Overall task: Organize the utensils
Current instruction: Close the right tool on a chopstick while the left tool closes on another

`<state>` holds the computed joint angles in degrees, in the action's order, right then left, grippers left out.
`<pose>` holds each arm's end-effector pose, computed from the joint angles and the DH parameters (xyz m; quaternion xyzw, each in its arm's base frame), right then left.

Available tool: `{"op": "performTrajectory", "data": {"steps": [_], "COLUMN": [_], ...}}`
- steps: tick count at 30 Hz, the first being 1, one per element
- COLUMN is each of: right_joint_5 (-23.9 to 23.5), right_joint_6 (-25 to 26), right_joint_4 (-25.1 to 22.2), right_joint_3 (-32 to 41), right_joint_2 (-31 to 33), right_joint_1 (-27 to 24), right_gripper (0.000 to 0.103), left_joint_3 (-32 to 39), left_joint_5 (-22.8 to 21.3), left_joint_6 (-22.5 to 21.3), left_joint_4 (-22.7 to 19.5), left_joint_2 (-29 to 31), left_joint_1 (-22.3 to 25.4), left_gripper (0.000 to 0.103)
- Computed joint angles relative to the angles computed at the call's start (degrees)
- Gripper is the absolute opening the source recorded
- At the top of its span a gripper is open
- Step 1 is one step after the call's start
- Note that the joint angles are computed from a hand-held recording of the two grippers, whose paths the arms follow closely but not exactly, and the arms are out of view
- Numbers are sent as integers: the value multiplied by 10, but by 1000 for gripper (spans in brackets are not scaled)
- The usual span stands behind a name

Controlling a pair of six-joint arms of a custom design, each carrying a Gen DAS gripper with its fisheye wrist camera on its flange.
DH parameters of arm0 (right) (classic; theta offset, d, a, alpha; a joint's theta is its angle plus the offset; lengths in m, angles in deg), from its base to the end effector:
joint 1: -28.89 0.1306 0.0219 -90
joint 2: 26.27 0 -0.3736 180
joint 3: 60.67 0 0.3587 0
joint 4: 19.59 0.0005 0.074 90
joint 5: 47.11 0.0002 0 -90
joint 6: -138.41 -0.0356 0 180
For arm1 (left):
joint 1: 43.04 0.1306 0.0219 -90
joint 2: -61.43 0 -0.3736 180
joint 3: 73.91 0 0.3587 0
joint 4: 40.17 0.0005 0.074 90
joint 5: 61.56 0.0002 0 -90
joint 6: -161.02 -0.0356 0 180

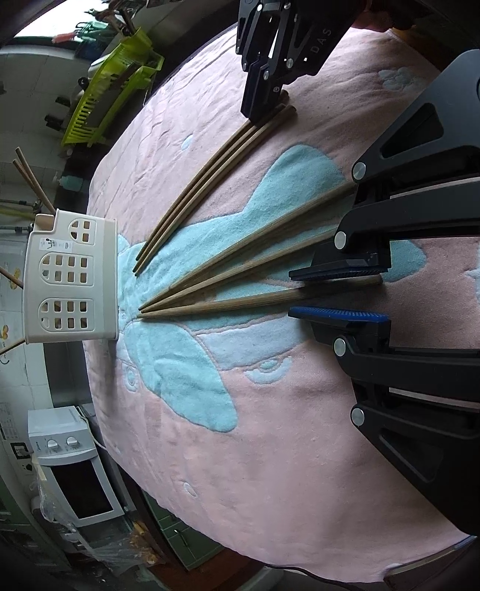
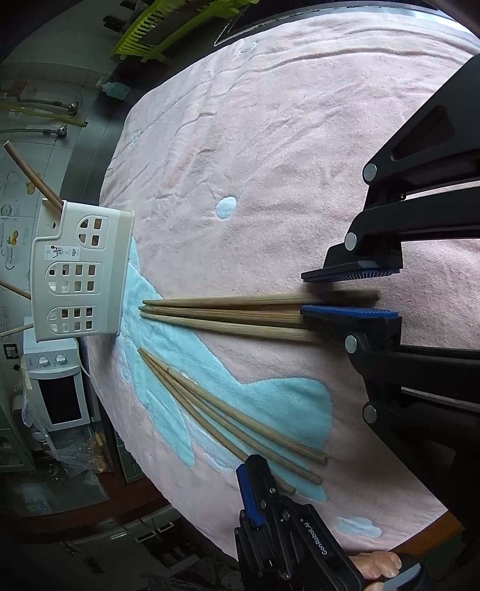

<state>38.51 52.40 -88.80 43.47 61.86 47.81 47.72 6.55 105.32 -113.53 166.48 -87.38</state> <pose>0.3965 0.1383 0.5151 -0.2001 0.9269 0.0769 0.3080 0.3817 -0.3551 0.5041 0.0283 0.9420 -0.0371 0.3324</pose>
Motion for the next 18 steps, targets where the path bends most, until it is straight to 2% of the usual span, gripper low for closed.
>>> {"op": "performTrajectory", "data": {"steps": [10,12,16,18], "right_joint_5": [-2,3,-6,-7], "right_joint_6": [-4,-5,-12,-12], "right_joint_4": [3,6,5,5], "right_joint_3": [-2,-4,-3,-2], "right_joint_2": [-1,-2,-5,-7], "right_joint_1": [-1,1,-3,-3], "right_gripper": [12,8,7,7], "left_joint_3": [-5,-7,-5,-4], "left_joint_5": [2,0,2,8], "left_joint_6": [-1,-7,-15,-16], "left_joint_4": [9,12,11,11], "left_joint_2": [-1,-2,-1,-1], "left_joint_1": [0,-1,0,1], "left_gripper": [15,15,13,8]}}
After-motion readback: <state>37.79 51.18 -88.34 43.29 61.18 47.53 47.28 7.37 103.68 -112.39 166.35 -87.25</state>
